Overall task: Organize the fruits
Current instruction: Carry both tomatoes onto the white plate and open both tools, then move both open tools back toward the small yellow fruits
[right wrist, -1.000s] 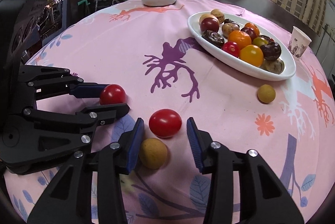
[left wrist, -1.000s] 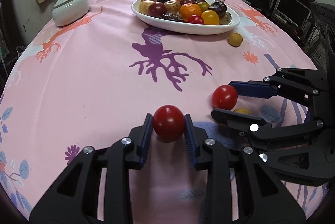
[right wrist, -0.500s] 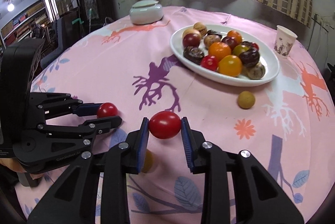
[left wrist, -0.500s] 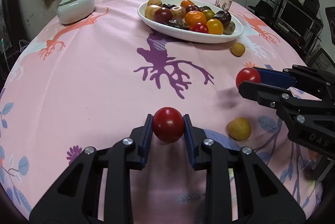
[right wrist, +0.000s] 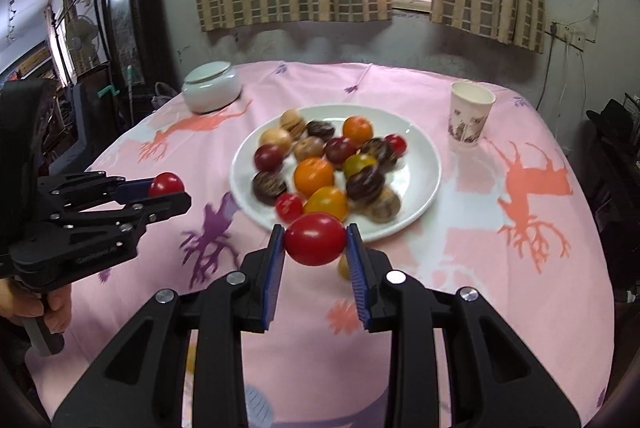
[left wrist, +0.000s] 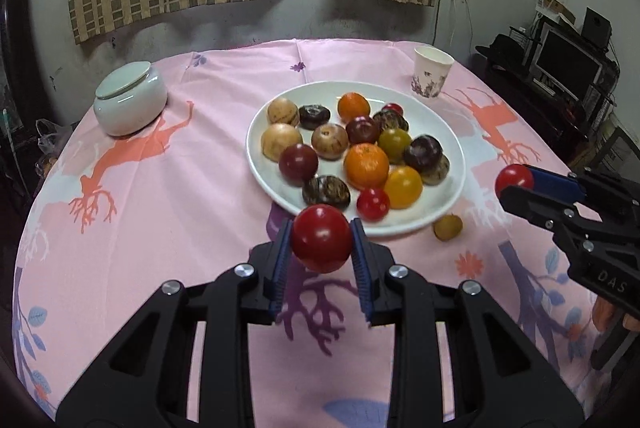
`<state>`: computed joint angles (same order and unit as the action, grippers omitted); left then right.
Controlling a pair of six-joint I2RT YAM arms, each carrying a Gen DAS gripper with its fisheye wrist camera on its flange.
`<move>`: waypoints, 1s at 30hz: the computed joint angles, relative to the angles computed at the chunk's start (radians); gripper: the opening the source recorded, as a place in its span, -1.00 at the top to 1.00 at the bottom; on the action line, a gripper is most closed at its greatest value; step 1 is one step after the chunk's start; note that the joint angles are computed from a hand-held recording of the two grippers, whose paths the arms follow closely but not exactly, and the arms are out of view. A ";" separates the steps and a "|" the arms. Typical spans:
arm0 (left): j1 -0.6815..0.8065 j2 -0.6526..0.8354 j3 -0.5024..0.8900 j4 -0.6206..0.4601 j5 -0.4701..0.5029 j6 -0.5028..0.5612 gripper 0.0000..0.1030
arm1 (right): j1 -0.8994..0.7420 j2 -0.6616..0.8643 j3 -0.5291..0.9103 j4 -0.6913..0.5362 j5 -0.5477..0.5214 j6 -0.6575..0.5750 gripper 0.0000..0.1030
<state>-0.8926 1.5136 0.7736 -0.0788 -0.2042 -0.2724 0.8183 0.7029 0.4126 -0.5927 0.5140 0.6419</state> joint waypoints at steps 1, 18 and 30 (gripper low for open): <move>0.007 0.050 0.040 0.005 -0.002 0.000 0.44 | -0.064 0.012 0.000 0.035 -0.032 -0.048 0.40; 0.072 0.406 0.353 -0.016 0.043 -0.042 0.43 | -0.529 0.558 0.092 0.538 -0.355 -0.249 0.39; 0.023 0.172 0.147 0.011 -0.010 -0.084 -0.64 | -0.521 0.291 -0.025 0.425 -0.351 -0.177 0.05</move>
